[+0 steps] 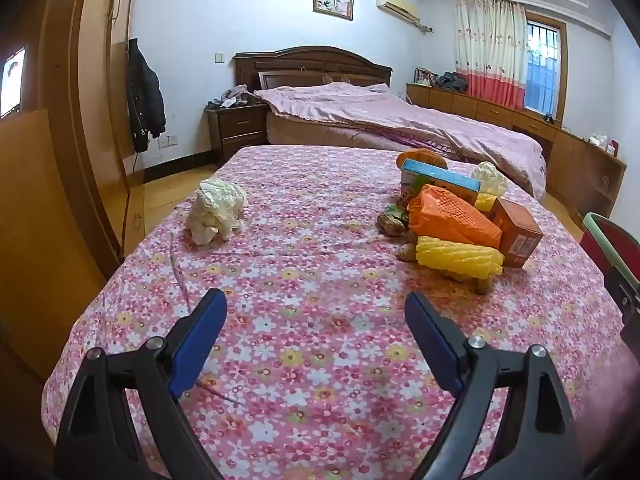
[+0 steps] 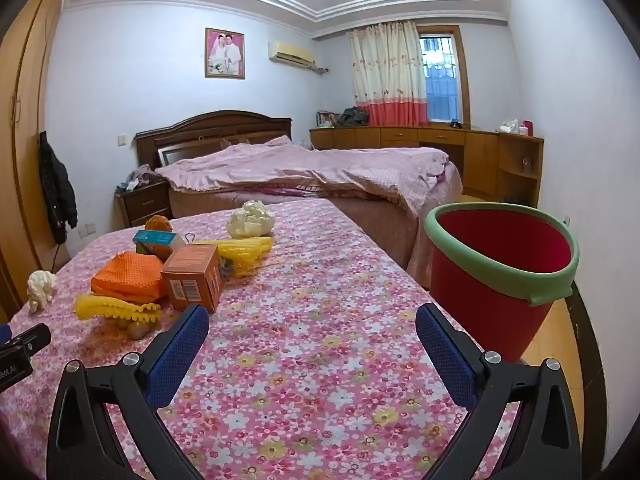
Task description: Collect trash
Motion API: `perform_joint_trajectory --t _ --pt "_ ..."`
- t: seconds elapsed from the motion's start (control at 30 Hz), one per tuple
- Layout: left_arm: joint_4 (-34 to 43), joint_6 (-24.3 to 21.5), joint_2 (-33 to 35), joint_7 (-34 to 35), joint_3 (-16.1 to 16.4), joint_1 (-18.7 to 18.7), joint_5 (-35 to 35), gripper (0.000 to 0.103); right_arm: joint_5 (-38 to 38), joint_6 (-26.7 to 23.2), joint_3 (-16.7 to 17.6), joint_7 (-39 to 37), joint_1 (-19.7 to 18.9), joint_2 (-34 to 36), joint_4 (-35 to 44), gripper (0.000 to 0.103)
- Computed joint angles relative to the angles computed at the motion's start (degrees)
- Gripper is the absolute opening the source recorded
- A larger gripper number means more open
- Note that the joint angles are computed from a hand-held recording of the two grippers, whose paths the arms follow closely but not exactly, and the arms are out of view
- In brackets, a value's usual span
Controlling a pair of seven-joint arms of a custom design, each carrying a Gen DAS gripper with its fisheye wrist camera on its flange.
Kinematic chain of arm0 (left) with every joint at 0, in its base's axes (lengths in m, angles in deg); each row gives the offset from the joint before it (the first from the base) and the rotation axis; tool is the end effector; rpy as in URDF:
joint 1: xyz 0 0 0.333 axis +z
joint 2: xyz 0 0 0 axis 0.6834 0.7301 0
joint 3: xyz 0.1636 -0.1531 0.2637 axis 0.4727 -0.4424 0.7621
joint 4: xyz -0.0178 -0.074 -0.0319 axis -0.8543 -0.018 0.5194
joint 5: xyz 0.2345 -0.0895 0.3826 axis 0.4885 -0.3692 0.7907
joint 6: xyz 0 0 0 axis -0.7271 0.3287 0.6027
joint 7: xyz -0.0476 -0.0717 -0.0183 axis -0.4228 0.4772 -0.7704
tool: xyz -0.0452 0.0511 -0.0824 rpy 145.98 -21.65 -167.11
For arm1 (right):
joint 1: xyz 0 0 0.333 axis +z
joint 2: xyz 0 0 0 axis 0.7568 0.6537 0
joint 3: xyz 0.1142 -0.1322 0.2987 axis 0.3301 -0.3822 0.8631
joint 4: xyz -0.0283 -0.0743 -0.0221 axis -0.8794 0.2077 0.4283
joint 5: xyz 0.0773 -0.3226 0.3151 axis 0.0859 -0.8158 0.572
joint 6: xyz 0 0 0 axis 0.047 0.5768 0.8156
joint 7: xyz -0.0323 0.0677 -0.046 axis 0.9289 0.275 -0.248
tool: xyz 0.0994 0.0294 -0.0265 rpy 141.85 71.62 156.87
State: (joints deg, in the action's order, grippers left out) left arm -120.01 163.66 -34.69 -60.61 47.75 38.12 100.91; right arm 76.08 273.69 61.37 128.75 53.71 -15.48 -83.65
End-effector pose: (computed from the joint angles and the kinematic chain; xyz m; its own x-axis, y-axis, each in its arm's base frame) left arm 0.6444 -0.1565 0.4455 0.3176 -0.9473 0.0414 -0.5025 -0.2051 -0.8399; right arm 0.6854 0.0681 0.4468 0.0475 -0.9976 -0.0495 -0.3772 0.0280 -0.9257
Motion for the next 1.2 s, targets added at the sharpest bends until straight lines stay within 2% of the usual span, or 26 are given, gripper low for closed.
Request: perform_joint_trajectory --t 0.2,0.4,0.5,0.73,1.2 --pt "-0.4 0.1 -0.4 -0.4 0.0 0.0 -0.1 0.090 -1.5 0.2 0.8 1.4 -1.2 -0.1 -0.4 0.102" --pt "0.2 0.8 -0.2 1.8 0.1 0.5 -2.6 0.090 1.3 0.4 -0.9 -0.8 1.3 0.1 -0.1 0.102" --pt "-0.3 1.7 0.0 -0.3 0.3 0.6 -1.8 0.090 2.4 0.9 -1.2 -1.6 2.0 0.2 -0.3 0.102" --pt "-0.7 3.2 -0.1 -1.7 0.6 1.0 -1.8 0.090 2.2 0.3 -0.9 -1.5 1.2 0.1 0.0 0.102" --pt "-0.9 3.0 -0.4 -1.7 0.5 1.1 -1.5 0.090 2.1 0.2 -0.7 -1.7 0.9 0.2 0.1 0.102"
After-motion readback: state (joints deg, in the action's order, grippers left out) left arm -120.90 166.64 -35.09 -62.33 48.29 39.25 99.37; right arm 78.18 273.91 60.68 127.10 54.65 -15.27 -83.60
